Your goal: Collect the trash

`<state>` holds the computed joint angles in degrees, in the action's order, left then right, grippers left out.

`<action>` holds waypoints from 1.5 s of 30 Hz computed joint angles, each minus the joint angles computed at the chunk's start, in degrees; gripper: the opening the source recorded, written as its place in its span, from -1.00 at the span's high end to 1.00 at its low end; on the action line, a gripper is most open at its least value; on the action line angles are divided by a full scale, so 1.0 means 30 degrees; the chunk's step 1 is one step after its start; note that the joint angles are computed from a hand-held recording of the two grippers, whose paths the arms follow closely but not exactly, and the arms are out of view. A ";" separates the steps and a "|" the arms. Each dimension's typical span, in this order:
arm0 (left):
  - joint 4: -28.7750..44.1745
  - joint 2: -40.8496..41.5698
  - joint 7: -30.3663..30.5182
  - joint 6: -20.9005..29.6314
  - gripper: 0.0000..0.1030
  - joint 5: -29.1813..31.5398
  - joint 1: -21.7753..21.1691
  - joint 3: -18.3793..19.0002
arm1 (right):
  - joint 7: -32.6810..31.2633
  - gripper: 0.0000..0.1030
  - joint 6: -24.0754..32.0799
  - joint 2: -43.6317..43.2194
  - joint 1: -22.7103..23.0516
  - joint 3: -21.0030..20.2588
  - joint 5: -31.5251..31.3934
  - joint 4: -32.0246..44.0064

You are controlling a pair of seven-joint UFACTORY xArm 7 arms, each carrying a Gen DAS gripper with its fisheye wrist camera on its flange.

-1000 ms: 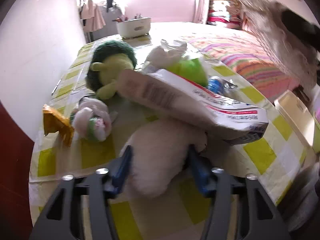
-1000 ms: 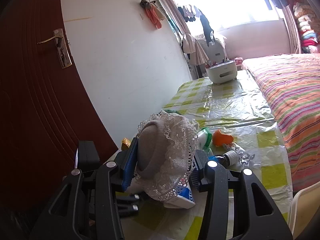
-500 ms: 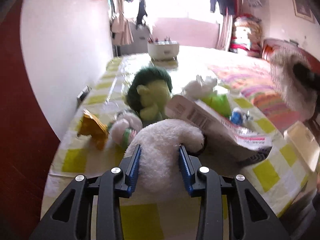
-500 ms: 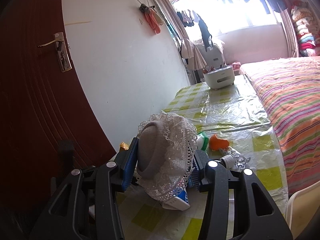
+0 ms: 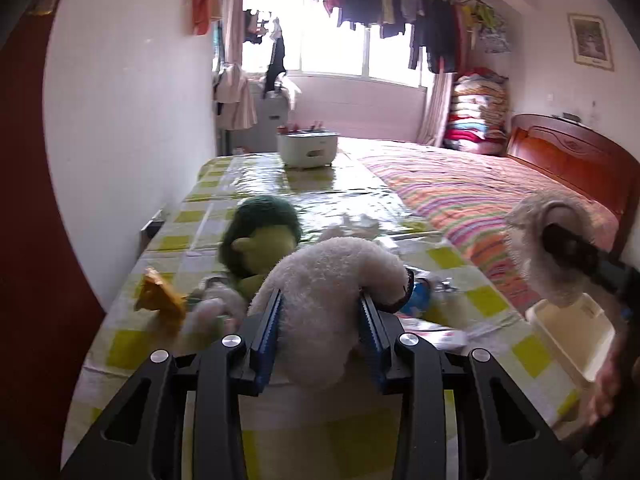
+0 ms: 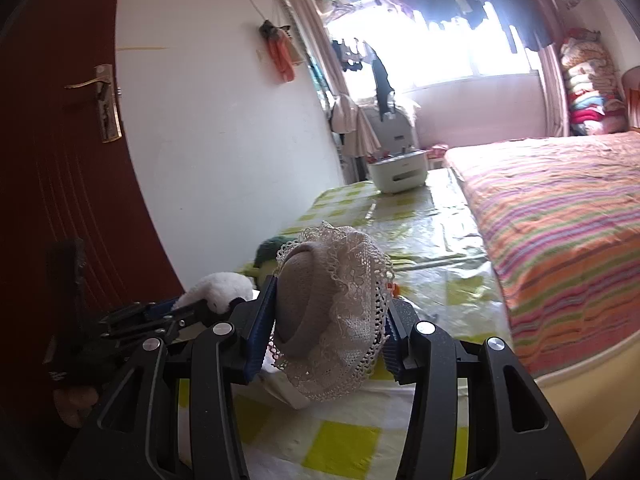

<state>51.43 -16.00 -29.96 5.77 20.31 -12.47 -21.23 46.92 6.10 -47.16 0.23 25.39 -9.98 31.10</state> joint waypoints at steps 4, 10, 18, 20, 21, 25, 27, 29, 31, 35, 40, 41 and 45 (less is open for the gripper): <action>0.0395 0.0322 -0.0007 0.0088 0.31 0.0117 -0.0317 -0.0357 | 0.0181 0.12 0.0468 -0.0892 0.0001 -0.0099 0.0004 -0.0538; 0.0937 0.0829 -0.0218 0.0218 0.30 0.0561 -0.0973 -0.0697 | 0.0502 0.12 0.1487 -0.2807 -0.0291 0.0098 -0.0267 -0.1321; 0.1983 0.1842 -0.1118 0.0775 0.29 0.1913 -0.1844 -0.1030 | 0.1260 0.11 0.3418 -0.6098 -0.0233 -0.0221 -0.0367 -0.2866; 0.2257 0.2119 -0.1225 0.0874 0.29 0.2251 -0.2240 -0.0975 | 0.1508 0.10 0.4070 -0.7038 -0.0172 -0.0289 -0.0377 -0.3271; 0.2396 0.2226 -0.1481 0.0966 0.29 0.2570 -0.2336 -0.1025 | 0.1599 0.10 0.4405 -0.7417 -0.0147 -0.0308 -0.0404 -0.3399; 0.2970 0.2812 -0.1795 0.1379 0.29 0.3271 -0.3204 -0.0848 | 0.2085 0.10 0.5818 -0.9313 -0.0160 -0.0332 -0.0577 -0.4018; 0.3188 0.3036 -0.2086 0.1482 0.29 0.3722 -0.3596 -0.0720 | 0.2261 0.10 0.6724 -1.0339 -0.0339 -0.0186 -0.0825 -0.4131; 0.3349 0.3215 -0.2110 0.1541 0.28 0.3880 -0.4061 -0.0537 | 0.2377 0.10 0.7973 -1.1462 -0.0585 0.0025 -0.1179 -0.4193; 0.3592 0.3444 -0.2088 0.1609 0.28 0.4031 -0.4492 -0.0404 | 0.2474 0.10 0.9260 -1.2321 -0.0730 0.0052 -0.1416 -0.4247; 0.3948 0.3793 -0.2043 0.1849 0.27 0.4349 -0.5229 -0.0116 | 0.2648 0.11 1.0567 -1.3114 -0.0443 -0.0587 -0.1320 -0.4684; 0.4042 0.3847 -0.2964 0.1666 0.26 0.5078 -0.5394 0.0256 | 0.2940 0.11 1.0727 -1.3817 0.0014 -0.1010 -0.1079 -0.5268; 0.4033 0.3832 -0.2883 0.1676 0.26 0.4905 -0.5432 0.0359 | 0.2897 0.11 1.0614 -1.3854 0.0115 -0.1088 -0.1075 -0.5321; 0.3845 0.3456 -0.4083 0.1499 0.26 0.5878 -0.4952 0.0463 | 0.2957 -0.25 0.9265 -1.2726 0.0603 -0.0981 -0.0770 -0.5326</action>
<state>62.97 -5.64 -42.21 10.27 37.94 -27.33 -19.84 55.79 33.89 -85.34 2.04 22.45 -12.29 15.12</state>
